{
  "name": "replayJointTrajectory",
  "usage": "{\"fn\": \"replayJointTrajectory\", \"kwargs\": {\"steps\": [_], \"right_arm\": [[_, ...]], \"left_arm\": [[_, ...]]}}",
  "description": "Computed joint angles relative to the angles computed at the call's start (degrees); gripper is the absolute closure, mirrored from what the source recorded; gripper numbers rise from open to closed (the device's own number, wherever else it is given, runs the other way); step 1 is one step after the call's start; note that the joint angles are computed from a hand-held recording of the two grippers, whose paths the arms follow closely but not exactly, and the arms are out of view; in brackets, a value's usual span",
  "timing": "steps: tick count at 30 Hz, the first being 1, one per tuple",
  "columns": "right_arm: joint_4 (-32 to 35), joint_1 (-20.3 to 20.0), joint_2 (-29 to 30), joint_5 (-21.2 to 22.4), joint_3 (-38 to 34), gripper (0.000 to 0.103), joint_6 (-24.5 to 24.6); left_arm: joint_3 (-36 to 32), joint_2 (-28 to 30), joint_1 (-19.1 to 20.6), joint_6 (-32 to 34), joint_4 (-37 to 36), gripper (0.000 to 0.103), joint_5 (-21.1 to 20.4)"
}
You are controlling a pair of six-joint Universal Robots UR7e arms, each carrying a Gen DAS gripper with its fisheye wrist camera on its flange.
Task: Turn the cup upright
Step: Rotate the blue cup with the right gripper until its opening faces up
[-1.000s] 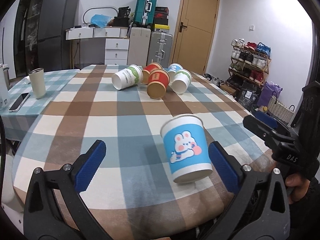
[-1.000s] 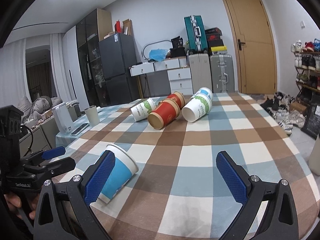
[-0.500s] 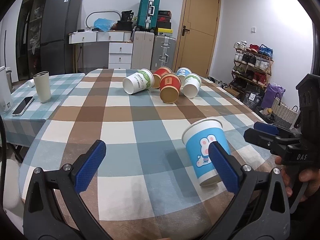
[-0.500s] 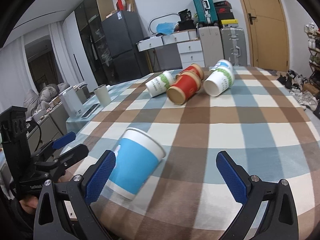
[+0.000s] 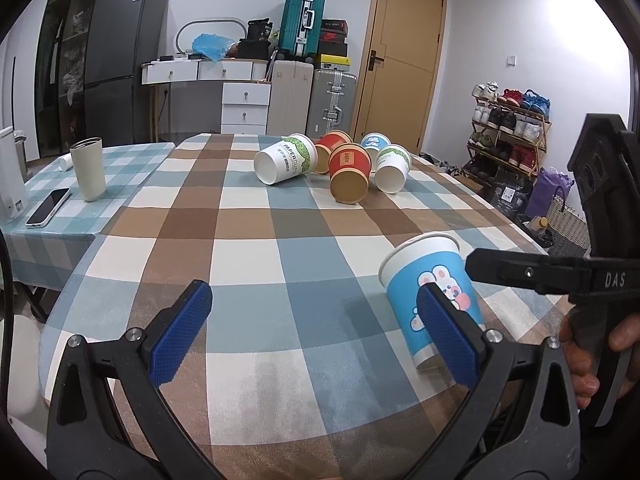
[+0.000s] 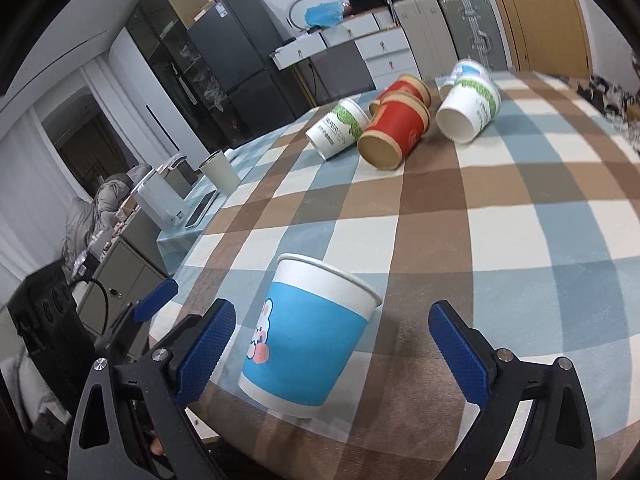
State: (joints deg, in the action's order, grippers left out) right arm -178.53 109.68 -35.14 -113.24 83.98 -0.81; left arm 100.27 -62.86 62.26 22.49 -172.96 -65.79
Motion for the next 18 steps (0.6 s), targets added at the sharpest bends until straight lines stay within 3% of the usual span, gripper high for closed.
{"fn": "replayJointTrajectory", "kwargs": {"steps": [5, 12, 14, 18], "right_arm": [[6.39, -1.92, -0.53, 5.51, -1.47, 0.011, 5.83], [10.87, -3.67, 0.02, 10.56, -3.55, 0.017, 9.10], [11.79, -4.10, 0.04, 12.42, -3.94, 0.030, 9.34], [12.04, -4.49, -0.07, 14.15, -4.00, 0.035, 8.80]], "left_arm": [[-0.03, 0.17, -0.01, -0.14, -0.02, 0.001, 0.20], [-0.01, 0.20, 0.04, -0.05, -0.13, 0.001, 0.25], [-0.11, 0.32, 0.14, -0.08, -0.12, 0.001, 0.15], [-0.13, 0.34, 0.13, 0.00, -0.19, 0.001, 0.21]]}}
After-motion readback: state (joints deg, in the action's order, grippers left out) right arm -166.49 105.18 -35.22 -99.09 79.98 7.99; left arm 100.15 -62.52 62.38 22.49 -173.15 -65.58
